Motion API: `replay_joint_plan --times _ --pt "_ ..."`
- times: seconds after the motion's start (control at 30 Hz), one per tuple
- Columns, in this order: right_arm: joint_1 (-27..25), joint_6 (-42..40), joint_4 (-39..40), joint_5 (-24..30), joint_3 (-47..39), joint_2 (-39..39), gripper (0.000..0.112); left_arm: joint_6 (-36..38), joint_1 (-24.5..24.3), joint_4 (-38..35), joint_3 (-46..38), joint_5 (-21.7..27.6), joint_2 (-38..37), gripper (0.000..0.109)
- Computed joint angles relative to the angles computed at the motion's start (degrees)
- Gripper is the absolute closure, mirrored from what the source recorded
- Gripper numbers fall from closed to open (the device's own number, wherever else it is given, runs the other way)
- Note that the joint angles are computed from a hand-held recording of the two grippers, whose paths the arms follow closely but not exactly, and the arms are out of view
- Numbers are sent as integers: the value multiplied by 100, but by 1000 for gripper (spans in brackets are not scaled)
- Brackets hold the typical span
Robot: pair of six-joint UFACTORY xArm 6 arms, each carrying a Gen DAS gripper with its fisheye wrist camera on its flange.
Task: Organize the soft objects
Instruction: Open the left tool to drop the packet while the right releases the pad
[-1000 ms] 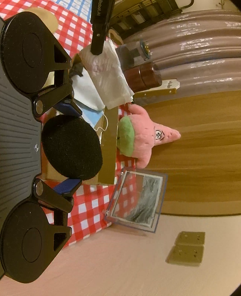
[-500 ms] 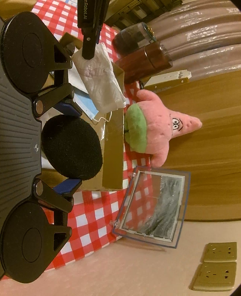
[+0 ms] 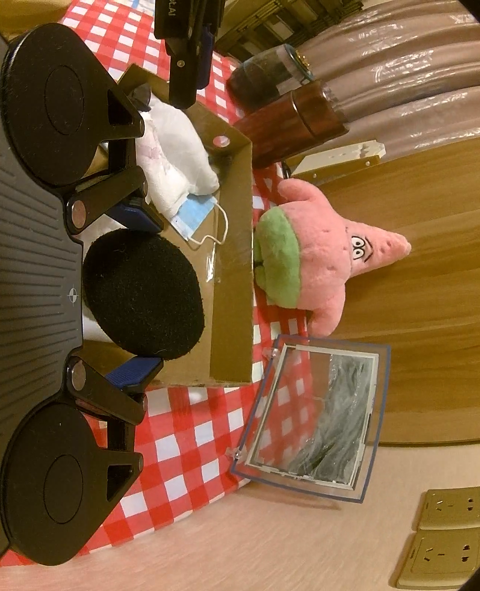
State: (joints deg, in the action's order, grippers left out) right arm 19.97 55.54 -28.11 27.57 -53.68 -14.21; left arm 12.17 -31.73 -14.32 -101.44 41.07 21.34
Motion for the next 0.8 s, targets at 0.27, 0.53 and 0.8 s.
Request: replay_joint_plan --times 0.27,0.53,0.8 --pt "-54 66 -34 -149 -54 72 40 -38 21 -56 57 -38 -86 69" --pt "-117 234 -64 -268 1 28 23 -57 57 -74 303 -204 -268 59" --pt "79 445 -162 75 193 -443 23 -9 99 -170 797 -393 -753 58"
